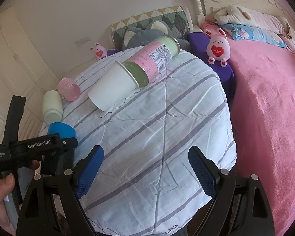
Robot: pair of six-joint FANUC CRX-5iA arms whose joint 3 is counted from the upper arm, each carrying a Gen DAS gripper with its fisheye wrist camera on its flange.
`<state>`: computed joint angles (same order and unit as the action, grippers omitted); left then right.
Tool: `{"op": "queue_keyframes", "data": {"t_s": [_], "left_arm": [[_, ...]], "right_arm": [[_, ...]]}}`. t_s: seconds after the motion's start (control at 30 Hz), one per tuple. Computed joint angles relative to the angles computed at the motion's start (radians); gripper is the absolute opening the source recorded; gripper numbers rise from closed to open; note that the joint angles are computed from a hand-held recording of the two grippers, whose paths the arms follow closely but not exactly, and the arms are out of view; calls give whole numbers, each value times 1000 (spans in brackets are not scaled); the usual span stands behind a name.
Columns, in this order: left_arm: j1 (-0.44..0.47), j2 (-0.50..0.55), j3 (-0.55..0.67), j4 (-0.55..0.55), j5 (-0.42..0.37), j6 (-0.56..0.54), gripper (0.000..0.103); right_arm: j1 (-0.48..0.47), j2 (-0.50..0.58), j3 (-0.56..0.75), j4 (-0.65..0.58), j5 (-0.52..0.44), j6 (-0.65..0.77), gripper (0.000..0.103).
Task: Flip cup upright
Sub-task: 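Grasp the blue-and-black cup with the left tool and rotate it rim-up, then lower the upright cup onto the quilt and open the left tool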
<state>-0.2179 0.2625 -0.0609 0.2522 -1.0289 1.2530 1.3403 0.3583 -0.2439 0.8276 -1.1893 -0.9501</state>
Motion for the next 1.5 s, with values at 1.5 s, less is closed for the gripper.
{"op": "queue_keyframes", "data": {"t_s": [1.5], "left_arm": [[-12,-257,-468,677,563,-941,95]], "right_arm": [[64,109,231,-52,-215,106,89]]}}
